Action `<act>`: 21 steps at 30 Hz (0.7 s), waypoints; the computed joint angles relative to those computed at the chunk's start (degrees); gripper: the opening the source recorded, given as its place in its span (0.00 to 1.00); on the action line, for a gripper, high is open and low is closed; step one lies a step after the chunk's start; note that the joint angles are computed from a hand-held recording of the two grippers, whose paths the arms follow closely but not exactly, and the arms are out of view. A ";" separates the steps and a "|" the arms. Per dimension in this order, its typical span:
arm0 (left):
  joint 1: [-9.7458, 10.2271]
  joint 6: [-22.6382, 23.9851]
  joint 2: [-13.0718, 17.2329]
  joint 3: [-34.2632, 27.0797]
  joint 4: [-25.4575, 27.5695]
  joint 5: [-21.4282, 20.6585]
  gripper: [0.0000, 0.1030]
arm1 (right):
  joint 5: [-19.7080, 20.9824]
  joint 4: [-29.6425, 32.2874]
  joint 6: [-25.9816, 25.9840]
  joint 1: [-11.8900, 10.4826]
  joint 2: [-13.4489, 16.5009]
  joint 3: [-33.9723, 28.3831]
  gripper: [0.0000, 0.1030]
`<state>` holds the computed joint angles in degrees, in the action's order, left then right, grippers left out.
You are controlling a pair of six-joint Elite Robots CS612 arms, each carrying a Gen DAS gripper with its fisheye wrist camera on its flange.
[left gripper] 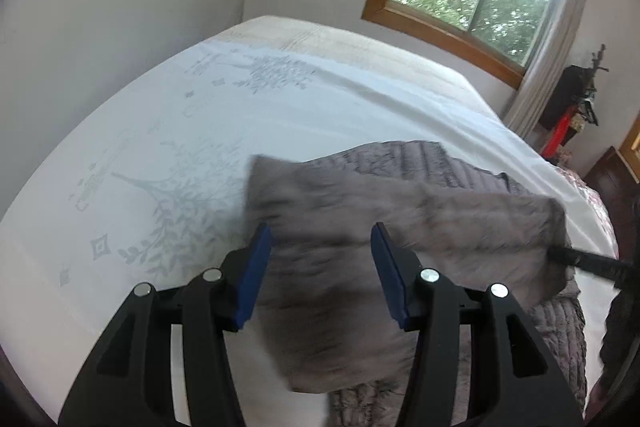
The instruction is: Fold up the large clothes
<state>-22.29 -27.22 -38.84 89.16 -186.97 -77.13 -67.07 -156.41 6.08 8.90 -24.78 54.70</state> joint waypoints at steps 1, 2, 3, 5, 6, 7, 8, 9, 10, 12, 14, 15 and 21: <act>-0.18 0.56 0.00 -0.05 -0.38 -0.06 0.50 | -0.26 -1.45 0.97 -0.58 -0.64 1.33 0.04; -0.49 1.48 0.04 -0.15 -0.82 -0.25 0.50 | -1.43 -3.56 2.17 -1.28 -1.61 3.27 0.04; -0.77 2.43 0.07 -0.32 -0.92 -0.55 0.50 | -2.38 -4.93 2.89 -1.84 -2.27 4.59 0.04; -1.40 4.21 0.30 -1.07 -0.12 -0.71 0.50 | -3.29 -7.03 5.04 -3.02 -3.06 6.52 0.04; -1.76 5.08 0.45 -1.50 0.57 -0.40 0.50 | -3.31 -7.80 5.98 -3.69 -3.49 7.58 0.04; -2.14 5.98 0.66 -2.04 1.38 -0.10 0.50 | -3.70 -8.48 6.65 -4.04 -3.73 8.29 0.04; -2.55 6.89 0.94 -2.76 2.43 0.06 0.50 | -4.82 -9.68 7.53 -4.59 -4.18 9.55 0.04; -2.80 7.47 1.27 -3.55 3.47 -0.15 0.50 | -5.79 -10.31 8.05 -4.92 -4.41 10.24 0.04; -2.92 7.86 1.67 -4.52 4.65 -0.75 0.50 | -6.51 -10.72 8.39 -5.30 -4.58 10.85 0.04; -3.24 8.63 2.89 -7.40 8.60 -1.37 0.50 | -6.21 -10.61 9.37 -6.28 -4.71 11.72 0.04; -3.63 9.13 4.34 -10.21 12.22 0.16 0.50 | -5.43 -10.15 9.82 -7.11 -4.61 12.23 0.04; -3.79 9.54 5.13 -11.58 13.98 0.82 0.50 | -5.74 -9.25 9.71 -7.30 -4.44 12.05 0.05; -3.04 8.72 9.59 -17.56 19.74 -0.50 0.52 | -8.78 -0.05 8.13 -6.08 -1.60 7.48 0.10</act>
<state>-25.34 -18.50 -29.25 71.60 -167.22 -77.63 -75.85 -156.45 14.21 2.82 -26.38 62.17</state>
